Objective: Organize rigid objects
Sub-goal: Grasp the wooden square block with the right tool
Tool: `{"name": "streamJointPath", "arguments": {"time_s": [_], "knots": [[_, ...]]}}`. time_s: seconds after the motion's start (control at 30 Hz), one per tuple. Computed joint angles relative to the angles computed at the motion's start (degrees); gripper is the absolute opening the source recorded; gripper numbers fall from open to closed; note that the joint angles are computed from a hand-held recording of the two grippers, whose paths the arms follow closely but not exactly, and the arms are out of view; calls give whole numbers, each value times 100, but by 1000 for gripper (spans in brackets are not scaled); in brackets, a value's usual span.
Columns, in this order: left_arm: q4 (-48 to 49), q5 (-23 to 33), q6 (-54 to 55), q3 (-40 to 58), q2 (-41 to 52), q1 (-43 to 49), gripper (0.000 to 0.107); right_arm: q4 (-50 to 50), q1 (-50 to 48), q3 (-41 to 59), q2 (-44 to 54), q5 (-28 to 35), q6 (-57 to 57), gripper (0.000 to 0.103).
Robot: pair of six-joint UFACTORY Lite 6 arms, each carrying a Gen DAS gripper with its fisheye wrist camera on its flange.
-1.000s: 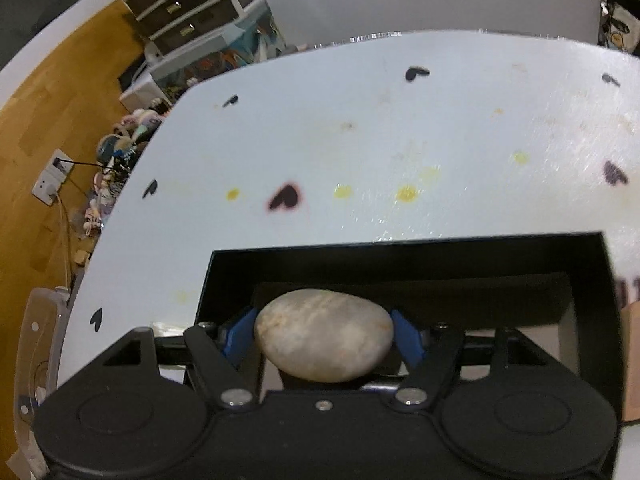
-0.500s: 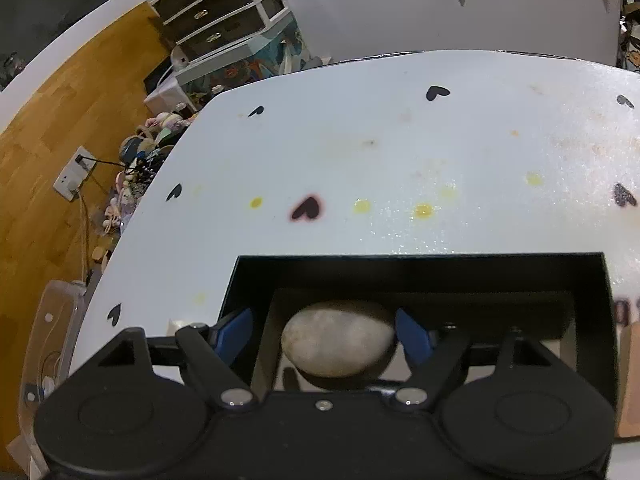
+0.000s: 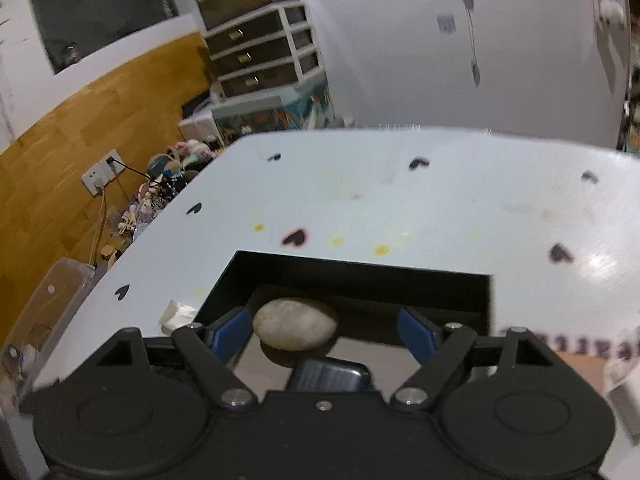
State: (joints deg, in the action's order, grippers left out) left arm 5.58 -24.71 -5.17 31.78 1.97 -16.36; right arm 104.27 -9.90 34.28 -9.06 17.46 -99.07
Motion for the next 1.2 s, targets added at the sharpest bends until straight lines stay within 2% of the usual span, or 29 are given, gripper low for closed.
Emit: {"name": "streamJointPath", "arguments": {"time_s": [0.23,0.37,0.5,0.7,0.8,0.93,1.2], "knots": [[-52,-20,76,-40,-28,-2,8,219,-843,-1361,-1417,588,-1165,88],[-113,-33,142,-67,-44,-20,8,-7,-1459,-2022,-2073,962,-1496,89],[-175,-4,223,-44,-42,-37,8,-160,-2073,-2694,-2811,1400,-1975,97],[-550,29,579,-29,-47,-133,8,-675,-3017,-3353,-3552,2145,-2042,103],[-831,-5,839,-54,-57,-213,7,-965,-3294,-3480,-3707,2307,-1886,103],[-1117,-20,1141,-58,-64,-275,4,-1116,-3551,-3401,-3441,2471,-1853,103],[-1431,15,1480,-97,-127,-343,4,-929,-4318,-3254,-2852,2901,-2423,103]]}}
